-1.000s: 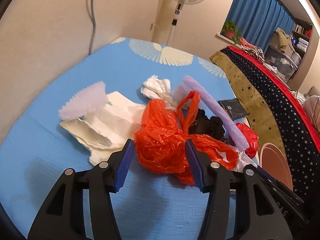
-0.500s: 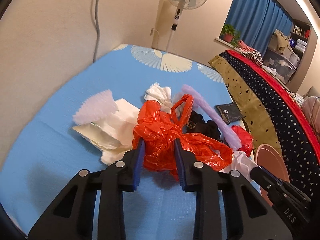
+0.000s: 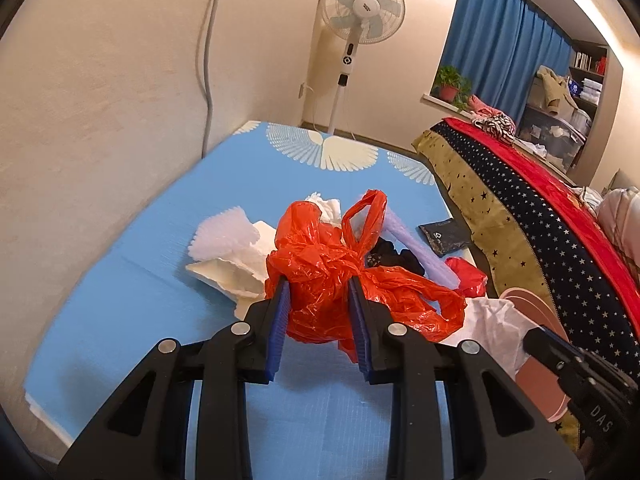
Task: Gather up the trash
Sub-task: 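Grasp the orange plastic bag with the left gripper while the right grasps the white crumpled paper, then carry the orange bag and white paper with both grippers over the pink bin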
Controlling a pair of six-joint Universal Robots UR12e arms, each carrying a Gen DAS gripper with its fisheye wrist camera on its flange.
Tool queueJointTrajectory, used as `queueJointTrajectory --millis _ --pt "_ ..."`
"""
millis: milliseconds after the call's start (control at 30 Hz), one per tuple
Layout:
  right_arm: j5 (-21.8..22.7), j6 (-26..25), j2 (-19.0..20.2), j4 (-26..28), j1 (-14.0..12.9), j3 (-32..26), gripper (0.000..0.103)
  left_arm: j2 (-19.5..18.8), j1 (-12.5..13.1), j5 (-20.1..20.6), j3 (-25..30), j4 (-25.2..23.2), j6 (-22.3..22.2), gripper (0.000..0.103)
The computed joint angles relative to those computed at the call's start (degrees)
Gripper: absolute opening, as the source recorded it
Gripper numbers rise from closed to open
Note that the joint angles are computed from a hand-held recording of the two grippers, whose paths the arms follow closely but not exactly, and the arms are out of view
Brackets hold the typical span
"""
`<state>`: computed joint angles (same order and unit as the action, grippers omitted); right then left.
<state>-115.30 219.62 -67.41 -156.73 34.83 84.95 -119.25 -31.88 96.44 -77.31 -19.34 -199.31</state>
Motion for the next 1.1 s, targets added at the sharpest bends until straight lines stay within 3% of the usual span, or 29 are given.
queueJointTrajectory --millis 733,1100 --pt "-6.84 3.12 -3.26 -2.91 1.12 3.55 0.008 2.68 -1.44 0.83 -3.02 4.43 0.62 0.029" --pt "-12.92 2.84 -4.63 -4.13 1.4 3.89 0.008 1.92 -3.04 0.99 -1.16 4.87 4.49 0.029"
